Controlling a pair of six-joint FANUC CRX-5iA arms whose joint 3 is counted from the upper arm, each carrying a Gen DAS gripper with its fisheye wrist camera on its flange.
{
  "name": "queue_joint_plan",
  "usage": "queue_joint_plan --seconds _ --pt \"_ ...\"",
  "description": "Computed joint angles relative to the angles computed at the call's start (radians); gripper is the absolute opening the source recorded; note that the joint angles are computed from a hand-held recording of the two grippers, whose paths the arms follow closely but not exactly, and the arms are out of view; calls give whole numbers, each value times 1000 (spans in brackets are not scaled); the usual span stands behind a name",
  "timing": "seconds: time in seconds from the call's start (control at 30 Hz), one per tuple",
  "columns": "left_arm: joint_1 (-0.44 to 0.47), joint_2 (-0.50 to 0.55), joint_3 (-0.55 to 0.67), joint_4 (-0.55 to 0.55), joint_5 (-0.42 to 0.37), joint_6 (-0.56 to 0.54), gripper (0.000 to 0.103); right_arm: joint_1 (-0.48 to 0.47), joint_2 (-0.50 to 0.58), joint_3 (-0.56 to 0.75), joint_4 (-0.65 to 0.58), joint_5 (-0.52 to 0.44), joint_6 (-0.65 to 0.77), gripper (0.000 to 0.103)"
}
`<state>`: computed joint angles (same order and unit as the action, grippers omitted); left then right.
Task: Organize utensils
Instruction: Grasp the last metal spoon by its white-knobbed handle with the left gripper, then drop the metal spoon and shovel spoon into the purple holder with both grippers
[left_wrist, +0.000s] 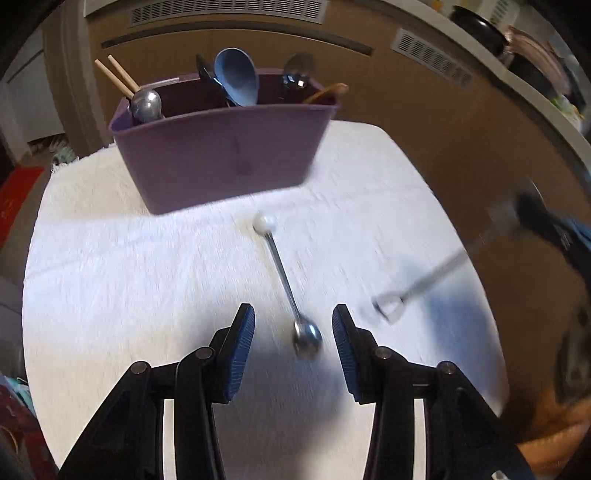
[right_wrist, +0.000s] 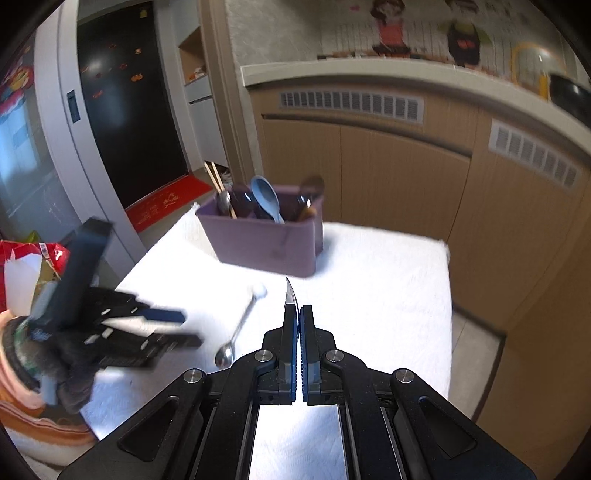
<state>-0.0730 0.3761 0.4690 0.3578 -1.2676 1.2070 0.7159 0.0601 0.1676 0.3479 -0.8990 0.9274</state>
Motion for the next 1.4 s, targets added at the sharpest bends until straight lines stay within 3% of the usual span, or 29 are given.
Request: queue_joint_plan --seconds 0.2,0.33,0.5,0.6,0.73,0.87,1.07,1.27,1.4 --pt "-72 140 187 -143 2 116 41 -47 -32 -44 -136 12 38 1" --pt "-96 190 246 -216 8 197 39 -69 -47 -70 -185 27 44 1" --pt "-110 201 235 -237 58 204 21 -70 -53 -79 -187 26 50 1" --pt "-118 168 175 -241 127 174 19 -59 -49 -78 -165 18 40 1" --pt "-111 72 38 -212 246 120 19 -37 -46 -73 -122 2 16 1" --pt "-86 -97 -159 -124 426 6 19 -5 -55 -74 -30 3 -25 1" --pt "-9 -295 -335 133 634 -243 19 51 -42 -20 140 1 -61 1" --pt "38 -284 -217 237 694 -324 19 81 59 151 323 -19 -26 1" --pt "50 -243 -98 196 682 -281 19 81 180 347 386 -66 50 1"
